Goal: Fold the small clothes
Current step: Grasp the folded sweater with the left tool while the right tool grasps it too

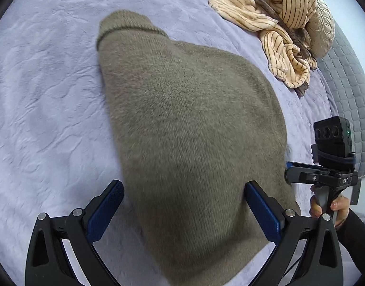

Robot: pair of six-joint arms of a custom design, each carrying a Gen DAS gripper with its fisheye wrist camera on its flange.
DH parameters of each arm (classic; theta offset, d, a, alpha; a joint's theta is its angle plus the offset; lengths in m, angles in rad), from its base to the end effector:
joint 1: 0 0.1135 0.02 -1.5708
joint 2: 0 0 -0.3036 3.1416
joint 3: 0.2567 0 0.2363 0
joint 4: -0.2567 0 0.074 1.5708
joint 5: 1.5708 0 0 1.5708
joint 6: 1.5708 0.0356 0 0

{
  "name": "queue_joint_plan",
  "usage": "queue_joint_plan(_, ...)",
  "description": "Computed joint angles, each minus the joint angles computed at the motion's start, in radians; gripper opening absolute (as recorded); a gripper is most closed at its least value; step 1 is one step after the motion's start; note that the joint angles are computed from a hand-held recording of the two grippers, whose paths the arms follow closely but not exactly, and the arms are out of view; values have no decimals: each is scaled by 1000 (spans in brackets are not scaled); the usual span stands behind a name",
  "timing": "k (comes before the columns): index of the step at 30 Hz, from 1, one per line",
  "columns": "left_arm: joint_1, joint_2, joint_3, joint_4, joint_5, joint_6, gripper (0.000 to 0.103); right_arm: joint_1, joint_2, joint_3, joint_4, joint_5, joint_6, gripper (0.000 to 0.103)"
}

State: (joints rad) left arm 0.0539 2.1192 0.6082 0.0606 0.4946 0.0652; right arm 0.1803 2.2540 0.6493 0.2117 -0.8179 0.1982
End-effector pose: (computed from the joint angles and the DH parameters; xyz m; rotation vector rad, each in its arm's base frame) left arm 0.2650 -0.0026 0.0434 0.0607 2.9069 -0.7223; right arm 0.2720 0.0760 0.0217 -0.0849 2.8620 1.2658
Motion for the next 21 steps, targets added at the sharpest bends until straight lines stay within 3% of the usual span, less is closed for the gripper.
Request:
queue_joint_plan(4, -38, 49, 12, 79, 13, -34, 102, 27, 69, 39, 96, -81, 76, 93)
queue_joint_plan(5, -47, 50, 8, 100, 3, -47, 101, 40, 77, 53, 108, -77, 105, 84)
queue_joint_plan(6, -56, 46, -1, 126, -8, -68, 93, 47, 84, 65, 104, -66, 122, 72)
queue_joint_plan(7, -63, 39, -12, 148, -20, -87, 89, 60, 87, 84, 76, -35, 136, 54)
queue_joint_plan(10, -47, 0, -49, 179, -12, -105, 74, 65, 71, 76, 101, -46, 176, 39)
queue_joint_plan(15, -33, -74, -72, 155, 6, -106, 62, 65, 11, 23, 161, -96, 245, 38)
queue_joint_plan(21, -8, -213, -87, 55, 6, -100, 61, 107, -65, -8, 192, -116, 346, 38)
